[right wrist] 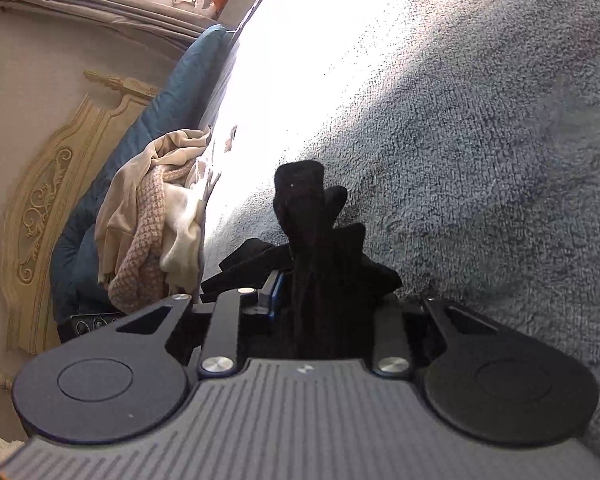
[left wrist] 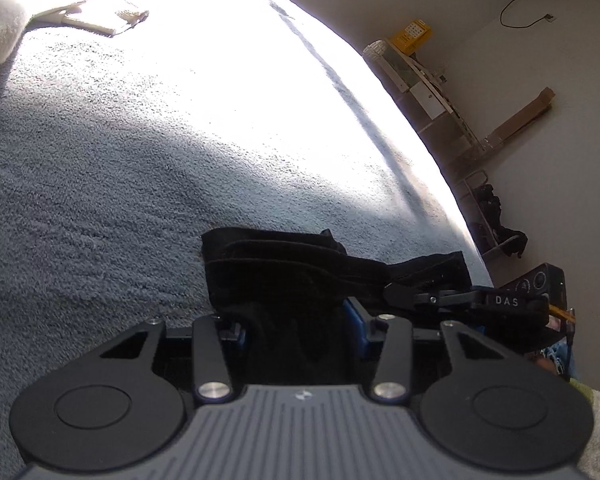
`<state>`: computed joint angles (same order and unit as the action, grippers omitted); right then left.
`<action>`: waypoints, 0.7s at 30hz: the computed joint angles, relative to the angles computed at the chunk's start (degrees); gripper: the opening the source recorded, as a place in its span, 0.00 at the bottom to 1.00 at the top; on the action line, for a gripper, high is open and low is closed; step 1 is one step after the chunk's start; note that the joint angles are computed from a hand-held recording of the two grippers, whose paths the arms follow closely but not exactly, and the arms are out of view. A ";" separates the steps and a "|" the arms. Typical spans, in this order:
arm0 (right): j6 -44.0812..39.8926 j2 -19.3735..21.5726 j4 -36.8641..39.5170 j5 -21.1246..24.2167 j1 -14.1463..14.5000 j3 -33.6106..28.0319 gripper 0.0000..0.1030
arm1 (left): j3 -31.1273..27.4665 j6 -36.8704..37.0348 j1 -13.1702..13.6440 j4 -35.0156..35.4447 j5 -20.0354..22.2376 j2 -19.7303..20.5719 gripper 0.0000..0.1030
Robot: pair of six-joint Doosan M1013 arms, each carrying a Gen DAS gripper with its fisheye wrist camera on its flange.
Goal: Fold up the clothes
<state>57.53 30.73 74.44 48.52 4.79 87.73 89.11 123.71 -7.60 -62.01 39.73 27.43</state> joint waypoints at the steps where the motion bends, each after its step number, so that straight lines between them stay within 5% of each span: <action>1: 0.05 -0.22 -0.84 -0.26 0.05 0.01 0.14 | -0.12 -0.37 -0.06 0.54 -0.07 0.00 0.25; 7: -1.67 -2.11 -7.50 -3.63 1.30 -0.39 0.10 | 0.24 -0.32 -1.67 3.81 -3.67 -1.40 0.11; 11: -3.93 -4.27 -11.86 -7.40 2.59 0.30 0.09 | 1.36 1.60 -3.18 4.89 -7.11 -3.15 0.10; 21: -11.41 -10.69 -9.30 -11.25 2.82 4.81 0.09 | 5.43 5.92 -4.89 4.46 -12.26 -9.96 0.09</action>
